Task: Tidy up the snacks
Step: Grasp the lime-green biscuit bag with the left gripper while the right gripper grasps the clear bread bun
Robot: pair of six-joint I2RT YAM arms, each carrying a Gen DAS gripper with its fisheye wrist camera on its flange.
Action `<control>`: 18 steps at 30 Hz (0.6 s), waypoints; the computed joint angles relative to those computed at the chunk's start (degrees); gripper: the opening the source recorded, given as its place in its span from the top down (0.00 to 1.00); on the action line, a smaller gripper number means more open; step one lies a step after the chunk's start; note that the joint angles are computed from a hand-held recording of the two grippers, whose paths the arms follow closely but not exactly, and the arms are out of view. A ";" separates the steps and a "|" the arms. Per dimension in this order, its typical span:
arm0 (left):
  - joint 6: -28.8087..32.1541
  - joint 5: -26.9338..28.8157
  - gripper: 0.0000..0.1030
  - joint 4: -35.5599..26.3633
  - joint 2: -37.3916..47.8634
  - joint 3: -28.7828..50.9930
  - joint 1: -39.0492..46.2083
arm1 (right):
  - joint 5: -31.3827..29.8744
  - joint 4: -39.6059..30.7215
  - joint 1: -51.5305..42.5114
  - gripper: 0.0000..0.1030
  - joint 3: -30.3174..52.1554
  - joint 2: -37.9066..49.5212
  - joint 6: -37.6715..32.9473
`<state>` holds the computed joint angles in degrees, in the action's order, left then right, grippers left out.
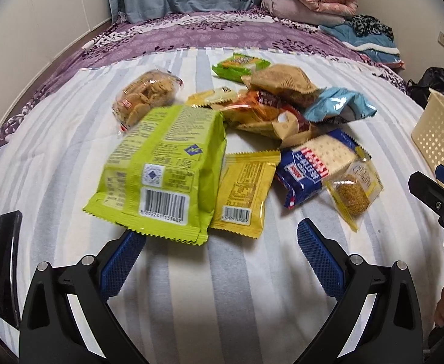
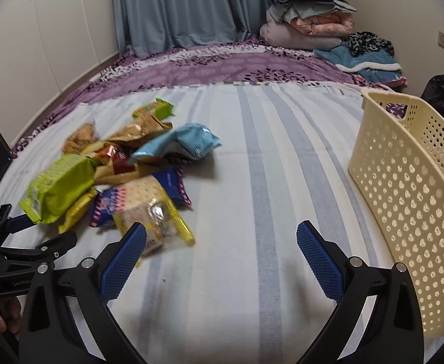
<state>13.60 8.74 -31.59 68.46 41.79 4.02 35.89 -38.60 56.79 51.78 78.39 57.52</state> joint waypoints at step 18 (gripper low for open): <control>3.29 3.94 0.02 -0.84 -1.53 6.65 11.18 | -2.31 5.47 0.16 0.05 0.88 -0.43 -5.81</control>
